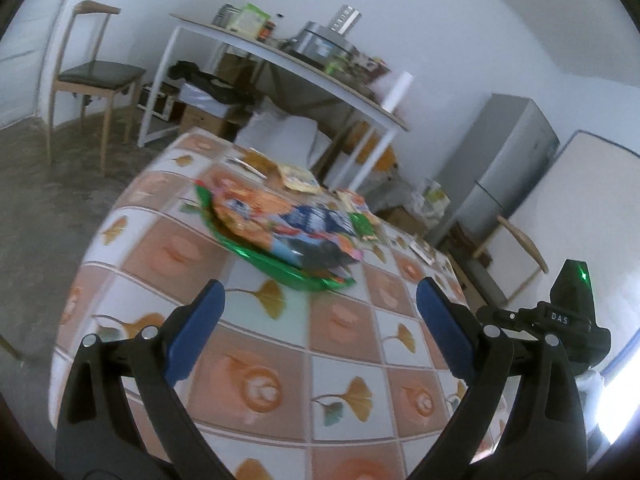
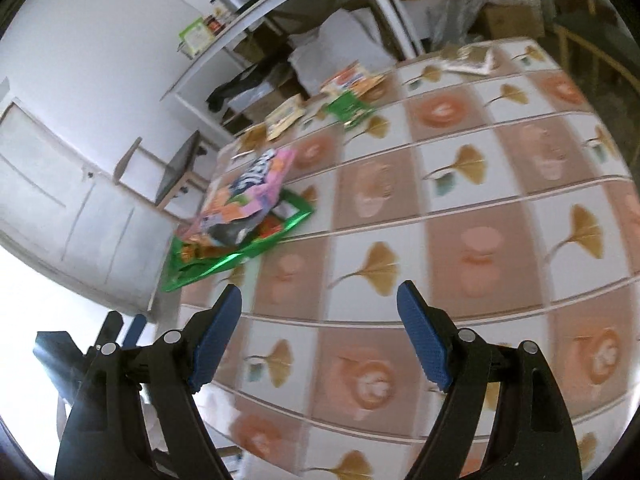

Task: Collect trash
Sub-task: 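Turn both tools back toward the table, then grasp the green and pink snack bags with the right tool and lift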

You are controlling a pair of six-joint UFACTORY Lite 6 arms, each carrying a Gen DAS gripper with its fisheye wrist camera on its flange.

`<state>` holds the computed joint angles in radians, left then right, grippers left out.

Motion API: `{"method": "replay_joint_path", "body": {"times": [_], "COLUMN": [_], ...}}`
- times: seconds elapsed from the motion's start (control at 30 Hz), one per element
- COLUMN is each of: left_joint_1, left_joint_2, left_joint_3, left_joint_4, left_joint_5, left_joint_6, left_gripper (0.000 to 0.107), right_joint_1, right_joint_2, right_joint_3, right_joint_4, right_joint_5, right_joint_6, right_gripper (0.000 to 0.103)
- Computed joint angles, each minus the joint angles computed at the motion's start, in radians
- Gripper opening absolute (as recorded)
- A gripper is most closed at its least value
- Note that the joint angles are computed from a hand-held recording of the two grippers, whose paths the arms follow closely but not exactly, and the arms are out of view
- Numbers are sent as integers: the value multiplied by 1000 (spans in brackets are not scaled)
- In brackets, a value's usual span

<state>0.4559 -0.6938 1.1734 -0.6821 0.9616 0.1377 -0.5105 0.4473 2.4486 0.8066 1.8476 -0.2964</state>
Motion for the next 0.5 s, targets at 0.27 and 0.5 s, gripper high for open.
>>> {"method": "replay_joint_path", "body": {"times": [0.27,0.5], "left_joint_1": [268,566], "left_joint_2": [5,27], "left_joint_3": [-23,-51], "left_joint_4": [-10,-37], "left_joint_5": [125,274], "left_joint_6": [104,230], "left_gripper": [93,93], "right_joint_1": [181,408], "right_joint_2": [-64,-161], "right_joint_3": [-239,-551], "right_joint_4": [132,243], "right_joint_5": [-62,-226], "right_joint_6": [176,297], "right_gripper": [78,78]}}
